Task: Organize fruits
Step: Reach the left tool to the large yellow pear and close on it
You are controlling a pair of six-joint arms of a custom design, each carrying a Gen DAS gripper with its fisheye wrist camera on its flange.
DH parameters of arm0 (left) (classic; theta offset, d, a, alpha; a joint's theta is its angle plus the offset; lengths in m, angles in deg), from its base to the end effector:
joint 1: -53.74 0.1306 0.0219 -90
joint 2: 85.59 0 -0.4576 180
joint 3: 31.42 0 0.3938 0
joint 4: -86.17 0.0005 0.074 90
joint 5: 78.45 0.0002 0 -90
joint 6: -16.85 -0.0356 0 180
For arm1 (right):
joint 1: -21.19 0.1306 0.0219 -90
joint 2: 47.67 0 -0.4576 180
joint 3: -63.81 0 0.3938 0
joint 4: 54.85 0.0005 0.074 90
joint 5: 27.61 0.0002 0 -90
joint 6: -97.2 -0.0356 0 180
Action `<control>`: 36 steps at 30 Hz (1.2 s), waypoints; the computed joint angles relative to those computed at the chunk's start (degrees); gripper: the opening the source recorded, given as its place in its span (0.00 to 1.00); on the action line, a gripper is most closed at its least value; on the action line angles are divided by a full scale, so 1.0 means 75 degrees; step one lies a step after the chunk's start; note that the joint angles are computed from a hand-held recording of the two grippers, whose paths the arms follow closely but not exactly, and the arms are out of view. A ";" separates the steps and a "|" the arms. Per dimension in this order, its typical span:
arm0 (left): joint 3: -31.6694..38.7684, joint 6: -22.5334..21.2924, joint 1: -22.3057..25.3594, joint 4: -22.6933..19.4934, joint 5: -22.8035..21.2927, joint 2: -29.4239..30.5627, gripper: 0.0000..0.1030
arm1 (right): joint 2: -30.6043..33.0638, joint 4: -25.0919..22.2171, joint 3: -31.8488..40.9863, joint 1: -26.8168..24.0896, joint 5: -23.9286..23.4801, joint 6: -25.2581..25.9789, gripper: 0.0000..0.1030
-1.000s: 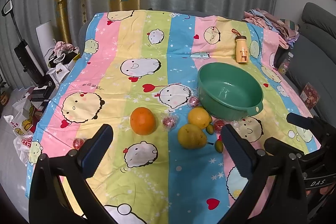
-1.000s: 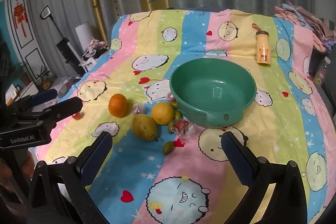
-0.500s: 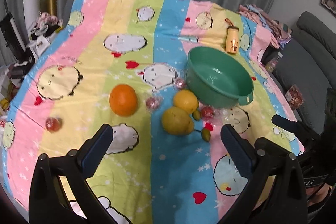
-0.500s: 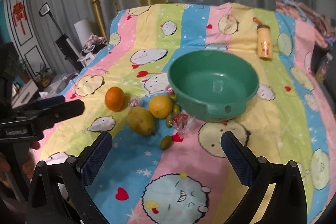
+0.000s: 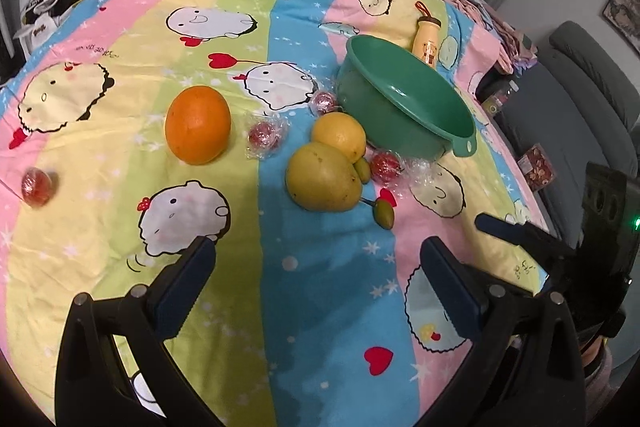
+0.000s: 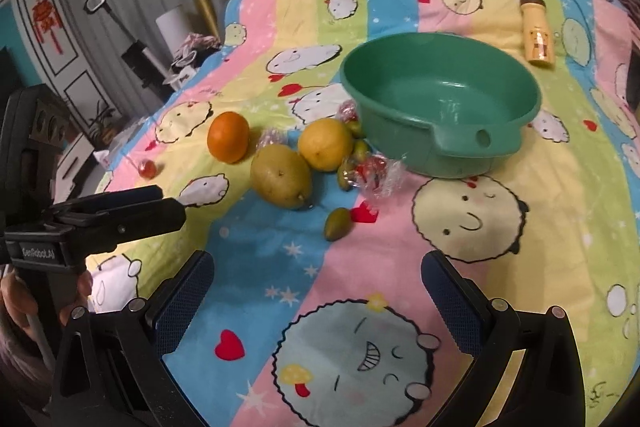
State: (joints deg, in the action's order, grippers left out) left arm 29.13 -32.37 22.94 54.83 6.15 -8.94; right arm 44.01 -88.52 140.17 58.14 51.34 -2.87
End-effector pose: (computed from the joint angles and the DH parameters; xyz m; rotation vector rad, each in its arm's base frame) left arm 0.3180 -0.1862 0.3859 -0.2576 2.4335 -0.4637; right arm 0.3850 0.2975 0.4016 -0.6677 2.4057 0.5935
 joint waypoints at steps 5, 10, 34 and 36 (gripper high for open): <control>-0.0077 -0.0164 0.0143 0.0342 0.0157 0.0021 0.99 | 0.0186 0.0349 -0.0039 0.0014 -0.0638 0.0001 1.00; -0.0008 -0.0256 0.0274 0.0416 0.0357 0.0255 0.95 | 0.0452 0.0646 0.0045 0.0077 -0.0869 0.0117 0.95; 0.0616 -0.0715 0.0751 0.0628 0.1191 0.1296 0.68 | 0.1788 0.0164 0.1293 -0.0006 -0.1342 0.0629 0.59; 0.0617 -0.0677 0.0799 0.0638 0.1329 0.1333 0.67 | 0.1850 0.0127 0.1349 0.0001 -0.1353 0.0684 0.59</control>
